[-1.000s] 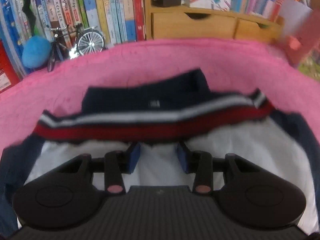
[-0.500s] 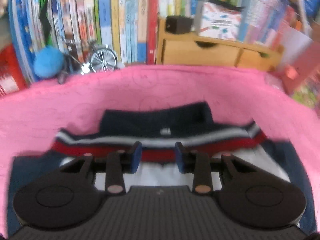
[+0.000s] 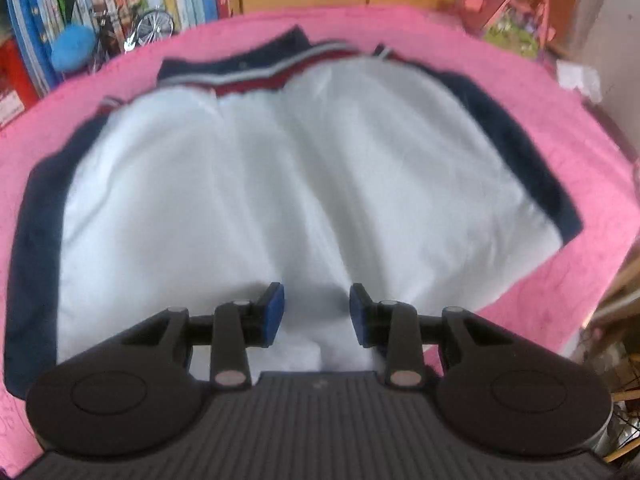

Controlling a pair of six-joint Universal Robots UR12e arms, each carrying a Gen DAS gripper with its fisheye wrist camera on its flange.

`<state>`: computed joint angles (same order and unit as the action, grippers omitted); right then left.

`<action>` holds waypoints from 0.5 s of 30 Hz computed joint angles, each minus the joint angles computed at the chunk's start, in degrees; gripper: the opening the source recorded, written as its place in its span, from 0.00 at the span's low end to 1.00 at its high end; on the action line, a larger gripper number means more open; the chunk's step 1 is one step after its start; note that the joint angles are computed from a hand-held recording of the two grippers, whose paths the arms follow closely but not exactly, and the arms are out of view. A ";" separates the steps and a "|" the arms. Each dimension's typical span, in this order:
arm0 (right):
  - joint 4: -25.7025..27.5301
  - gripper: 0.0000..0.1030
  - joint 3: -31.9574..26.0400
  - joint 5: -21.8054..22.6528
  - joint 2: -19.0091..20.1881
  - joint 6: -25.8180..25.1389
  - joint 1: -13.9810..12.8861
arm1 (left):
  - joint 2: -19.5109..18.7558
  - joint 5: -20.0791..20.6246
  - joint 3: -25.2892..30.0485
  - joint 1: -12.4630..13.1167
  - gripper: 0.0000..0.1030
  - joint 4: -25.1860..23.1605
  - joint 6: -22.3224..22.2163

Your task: Fold clothes

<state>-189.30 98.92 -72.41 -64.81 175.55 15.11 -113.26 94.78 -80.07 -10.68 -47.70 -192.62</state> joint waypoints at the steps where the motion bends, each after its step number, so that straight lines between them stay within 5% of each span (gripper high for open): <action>1: 0.11 0.36 0.00 0.04 -0.03 -0.04 -0.02 | -0.36 -0.04 0.12 0.10 0.34 0.47 -0.11; 7: -0.51 0.37 0.37 -0.29 -0.10 -0.28 0.05 | -3.92 2.14 3.32 0.79 0.37 3.80 0.00; 15: -2.03 0.37 0.86 0.63 0.12 -1.43 -0.14 | -13.74 9.39 16.39 1.90 0.36 4.56 -1.74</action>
